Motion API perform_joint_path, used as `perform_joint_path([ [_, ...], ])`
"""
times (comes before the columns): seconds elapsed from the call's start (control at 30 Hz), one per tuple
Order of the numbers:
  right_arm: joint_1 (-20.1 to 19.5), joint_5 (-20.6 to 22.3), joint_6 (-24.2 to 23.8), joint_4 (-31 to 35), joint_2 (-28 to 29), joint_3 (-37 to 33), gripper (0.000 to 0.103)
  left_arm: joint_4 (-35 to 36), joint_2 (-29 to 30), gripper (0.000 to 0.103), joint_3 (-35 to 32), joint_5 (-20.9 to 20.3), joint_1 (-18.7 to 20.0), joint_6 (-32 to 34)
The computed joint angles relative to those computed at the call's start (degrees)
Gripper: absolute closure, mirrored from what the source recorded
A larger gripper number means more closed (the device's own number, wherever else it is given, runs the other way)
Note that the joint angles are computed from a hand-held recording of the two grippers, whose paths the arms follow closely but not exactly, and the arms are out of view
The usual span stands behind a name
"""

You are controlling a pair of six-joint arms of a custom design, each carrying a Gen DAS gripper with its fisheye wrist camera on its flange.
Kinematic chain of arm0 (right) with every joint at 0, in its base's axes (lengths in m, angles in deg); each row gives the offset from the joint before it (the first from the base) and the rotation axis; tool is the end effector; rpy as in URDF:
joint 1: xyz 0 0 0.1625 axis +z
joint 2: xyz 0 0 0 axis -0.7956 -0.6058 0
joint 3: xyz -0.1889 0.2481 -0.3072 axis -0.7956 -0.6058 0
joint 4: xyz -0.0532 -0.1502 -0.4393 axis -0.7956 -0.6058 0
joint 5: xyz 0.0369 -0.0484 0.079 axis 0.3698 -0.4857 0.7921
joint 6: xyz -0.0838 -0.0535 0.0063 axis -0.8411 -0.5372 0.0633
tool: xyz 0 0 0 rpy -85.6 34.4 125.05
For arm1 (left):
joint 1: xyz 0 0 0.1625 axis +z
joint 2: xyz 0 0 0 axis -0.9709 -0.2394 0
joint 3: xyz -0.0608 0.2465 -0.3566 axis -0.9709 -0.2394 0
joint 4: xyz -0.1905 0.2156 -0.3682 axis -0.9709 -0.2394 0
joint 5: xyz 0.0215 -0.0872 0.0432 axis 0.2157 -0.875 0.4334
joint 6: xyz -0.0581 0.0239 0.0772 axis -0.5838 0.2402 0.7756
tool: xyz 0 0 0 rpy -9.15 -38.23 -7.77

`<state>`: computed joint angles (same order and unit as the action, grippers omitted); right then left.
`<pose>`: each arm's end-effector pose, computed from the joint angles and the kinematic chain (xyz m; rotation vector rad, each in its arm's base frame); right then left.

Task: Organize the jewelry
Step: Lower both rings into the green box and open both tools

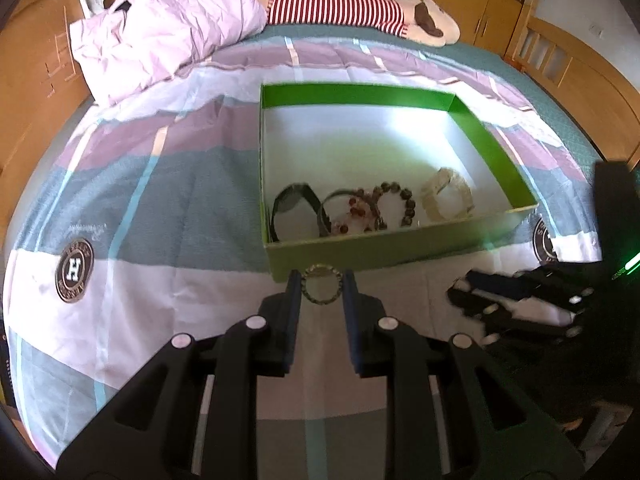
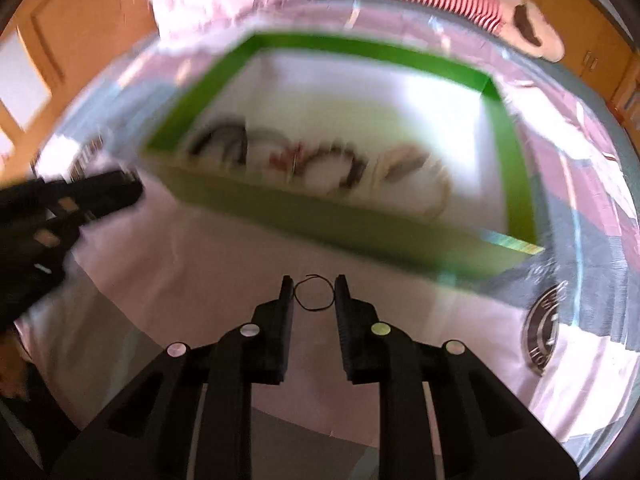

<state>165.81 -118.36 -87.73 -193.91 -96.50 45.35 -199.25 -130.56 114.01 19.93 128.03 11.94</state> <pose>0.3348 -0.5885 0.1052 0.7628 -2.4230 0.3317 -0.1830 -0.5737 0.2622 0.2733 2.3385 -0.7215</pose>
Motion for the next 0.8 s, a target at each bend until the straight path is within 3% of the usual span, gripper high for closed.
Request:
perform_joint_path([
  [0.27, -0.1, 3.7, -1.9, -13.0, -2.8, 2.1, 0.083, -3.6, 1.2, 0.082, -0.8, 0.8, -1.3, 4.4],
  [0.43, -1.0, 5.7, -3.1, -17.8, 0.0, -1.1, 0.082, -9.4, 4.1, 0.082, -2.6, 3.0, -1.5, 10.2],
  [0.67, -2.9, 3.7, -1.8, -16.4, 4.2, -4.5, 0.082, -13.4, 9.1, 0.082, -6.8, 4.1, 0.3, 15.2],
  [0.8, -3.5, 2.4, -0.9, -13.8, 5.0, -5.4, 0.082, -9.1, 11.0, 0.082, -9.3, 3.3, 2.4, 11.6],
])
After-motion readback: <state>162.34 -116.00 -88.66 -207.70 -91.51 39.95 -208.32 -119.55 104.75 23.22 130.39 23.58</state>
